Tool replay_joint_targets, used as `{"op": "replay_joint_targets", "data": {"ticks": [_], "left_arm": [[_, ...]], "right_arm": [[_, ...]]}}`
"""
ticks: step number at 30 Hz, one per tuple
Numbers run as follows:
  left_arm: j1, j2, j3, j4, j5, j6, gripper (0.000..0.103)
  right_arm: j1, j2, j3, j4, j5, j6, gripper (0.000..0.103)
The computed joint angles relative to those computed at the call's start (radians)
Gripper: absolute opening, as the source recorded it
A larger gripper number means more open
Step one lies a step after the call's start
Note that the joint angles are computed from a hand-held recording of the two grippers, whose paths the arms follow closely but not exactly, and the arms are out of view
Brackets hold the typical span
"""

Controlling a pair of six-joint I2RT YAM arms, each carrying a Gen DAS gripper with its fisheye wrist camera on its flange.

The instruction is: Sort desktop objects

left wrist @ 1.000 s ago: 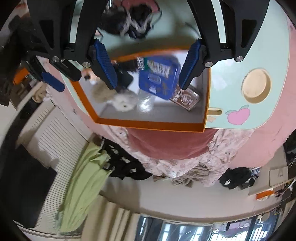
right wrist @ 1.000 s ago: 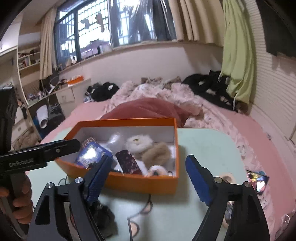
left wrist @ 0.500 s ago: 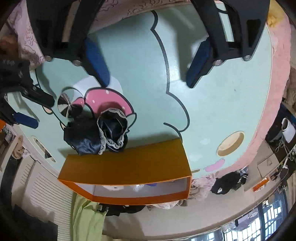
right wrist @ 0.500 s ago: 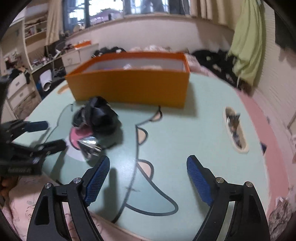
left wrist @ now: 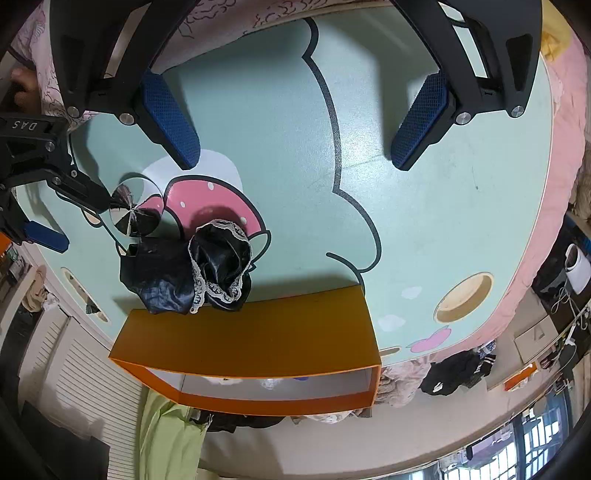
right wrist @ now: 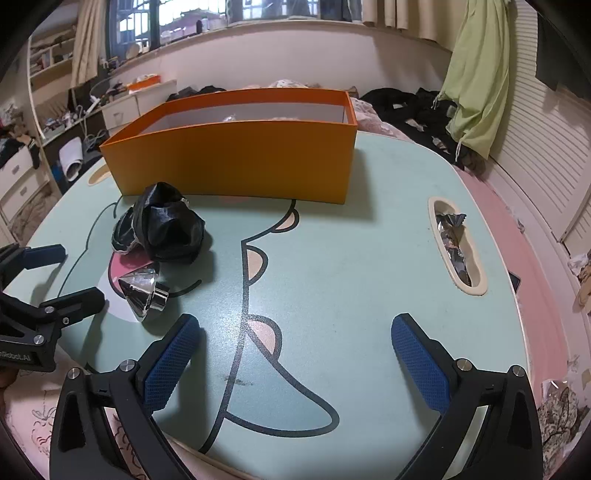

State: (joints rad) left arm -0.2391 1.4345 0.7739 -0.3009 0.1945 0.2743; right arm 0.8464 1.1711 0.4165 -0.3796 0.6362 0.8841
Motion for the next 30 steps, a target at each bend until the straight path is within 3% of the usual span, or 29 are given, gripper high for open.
{"op": "replay_joint_targets", "data": {"ticks": [30], "left_arm": [[0.001,-0.001,0.000,0.000,0.001,0.001,0.103]], "right_arm": [[0.002,-0.014,-0.007,0.024,-0.006,-0.040,0.103]]}}
